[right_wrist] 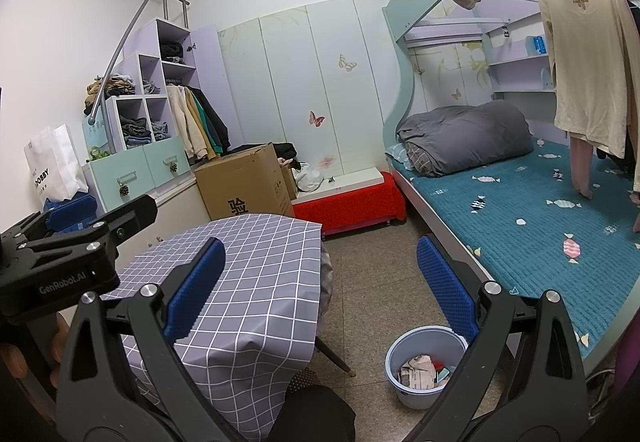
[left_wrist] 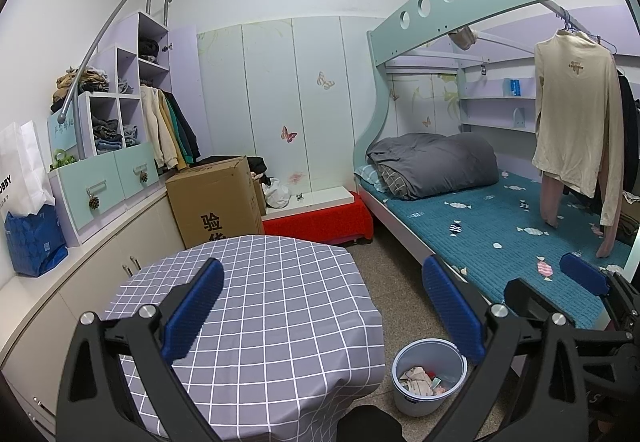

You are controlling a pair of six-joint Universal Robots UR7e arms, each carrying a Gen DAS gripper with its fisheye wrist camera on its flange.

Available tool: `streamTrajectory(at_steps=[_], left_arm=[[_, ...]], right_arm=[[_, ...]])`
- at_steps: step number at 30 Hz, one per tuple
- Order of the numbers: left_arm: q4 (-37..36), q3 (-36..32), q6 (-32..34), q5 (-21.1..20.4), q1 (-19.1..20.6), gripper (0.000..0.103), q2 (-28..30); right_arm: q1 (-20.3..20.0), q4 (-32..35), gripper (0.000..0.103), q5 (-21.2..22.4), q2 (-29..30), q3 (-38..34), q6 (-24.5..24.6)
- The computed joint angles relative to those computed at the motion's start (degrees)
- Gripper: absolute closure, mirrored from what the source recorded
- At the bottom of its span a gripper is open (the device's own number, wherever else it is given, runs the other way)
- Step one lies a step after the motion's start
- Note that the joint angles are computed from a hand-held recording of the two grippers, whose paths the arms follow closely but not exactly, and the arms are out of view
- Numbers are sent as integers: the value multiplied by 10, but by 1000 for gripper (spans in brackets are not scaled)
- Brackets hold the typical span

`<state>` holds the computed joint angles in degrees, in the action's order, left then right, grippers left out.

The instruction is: Collect trash

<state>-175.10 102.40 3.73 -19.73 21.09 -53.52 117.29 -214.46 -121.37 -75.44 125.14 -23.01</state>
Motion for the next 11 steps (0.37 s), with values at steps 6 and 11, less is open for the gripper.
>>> streamTrajectory(at_steps=[6,11], left_arm=[[21,3,-12,-8,7,5,-9],[26,5,-10,-9,17,5,-15]], right_arm=[[2,0,9,-2,2,-1,1],[2,1,9,-4,13,-6,10]])
